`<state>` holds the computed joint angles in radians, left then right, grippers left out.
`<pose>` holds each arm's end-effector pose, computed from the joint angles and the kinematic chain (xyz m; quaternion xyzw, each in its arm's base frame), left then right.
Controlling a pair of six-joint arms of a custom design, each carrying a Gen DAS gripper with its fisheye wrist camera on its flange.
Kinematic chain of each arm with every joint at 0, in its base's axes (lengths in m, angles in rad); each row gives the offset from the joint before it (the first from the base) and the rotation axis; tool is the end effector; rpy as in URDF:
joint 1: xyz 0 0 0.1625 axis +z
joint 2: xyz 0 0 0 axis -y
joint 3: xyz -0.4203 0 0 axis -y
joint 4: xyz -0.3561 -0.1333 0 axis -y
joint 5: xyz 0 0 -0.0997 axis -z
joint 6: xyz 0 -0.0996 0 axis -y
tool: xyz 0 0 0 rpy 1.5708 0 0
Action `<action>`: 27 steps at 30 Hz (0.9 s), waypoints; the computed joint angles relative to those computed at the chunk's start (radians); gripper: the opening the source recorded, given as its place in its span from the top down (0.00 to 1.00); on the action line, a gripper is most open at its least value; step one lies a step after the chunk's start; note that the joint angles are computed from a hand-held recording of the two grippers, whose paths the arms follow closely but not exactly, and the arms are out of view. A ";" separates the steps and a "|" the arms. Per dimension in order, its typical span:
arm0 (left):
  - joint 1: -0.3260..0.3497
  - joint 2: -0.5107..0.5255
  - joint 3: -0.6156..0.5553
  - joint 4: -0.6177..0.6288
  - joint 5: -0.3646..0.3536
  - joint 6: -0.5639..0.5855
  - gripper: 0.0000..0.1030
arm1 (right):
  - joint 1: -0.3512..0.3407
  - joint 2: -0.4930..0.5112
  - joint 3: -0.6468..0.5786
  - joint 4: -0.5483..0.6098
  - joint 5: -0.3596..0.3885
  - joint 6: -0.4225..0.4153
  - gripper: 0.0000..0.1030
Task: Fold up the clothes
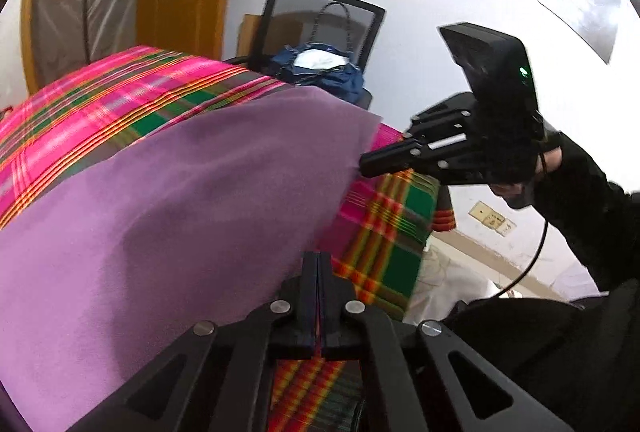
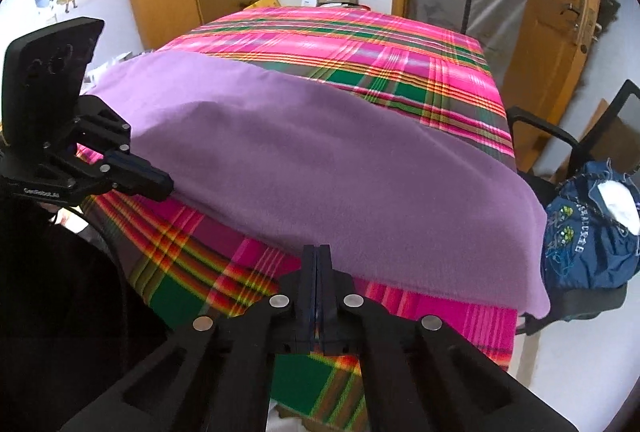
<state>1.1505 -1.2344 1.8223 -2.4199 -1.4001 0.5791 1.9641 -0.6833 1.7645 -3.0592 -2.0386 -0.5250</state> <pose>-0.0900 -0.5696 0.2927 0.4636 0.8724 -0.1226 0.0945 0.3193 -0.5389 0.0714 0.3802 -0.8748 0.1813 0.2394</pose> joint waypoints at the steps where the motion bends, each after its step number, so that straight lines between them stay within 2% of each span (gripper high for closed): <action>1: -0.004 0.000 0.008 -0.019 0.011 0.000 1.00 | -0.001 -0.005 0.004 0.002 0.004 0.001 1.00; 3: -0.011 -0.002 0.022 -0.061 0.040 0.006 1.00 | 0.007 -0.001 0.010 -0.036 -0.003 -0.015 0.96; 5: -0.018 -0.003 0.031 -0.093 0.064 0.013 0.98 | 0.015 0.003 0.016 -0.074 0.005 -0.032 0.77; 6: -0.018 -0.001 0.027 -0.088 0.065 0.013 0.97 | 0.019 0.004 0.018 -0.088 0.016 -0.041 0.64; 7: -0.017 0.002 0.021 -0.077 0.064 0.010 0.94 | 0.021 0.009 0.010 -0.081 0.017 -0.048 0.63; 13: -0.017 0.022 0.012 -0.056 0.078 0.013 0.93 | 0.025 0.046 -0.032 -0.035 -0.006 -0.070 0.63; 19: -0.013 0.031 0.002 -0.046 0.073 0.010 0.93 | 0.017 0.048 -0.034 -0.018 0.009 -0.064 0.64; 20: -0.013 0.031 0.001 -0.044 0.072 0.011 0.93 | 0.017 0.047 -0.032 -0.019 0.009 -0.065 0.66; 24: -0.011 0.031 0.000 -0.040 0.070 0.011 0.92 | 0.013 0.049 -0.035 -0.018 0.010 -0.068 0.90; 27: -0.014 0.025 0.004 -0.040 0.077 0.014 0.84 | 0.012 0.049 -0.038 -0.018 0.008 -0.072 0.95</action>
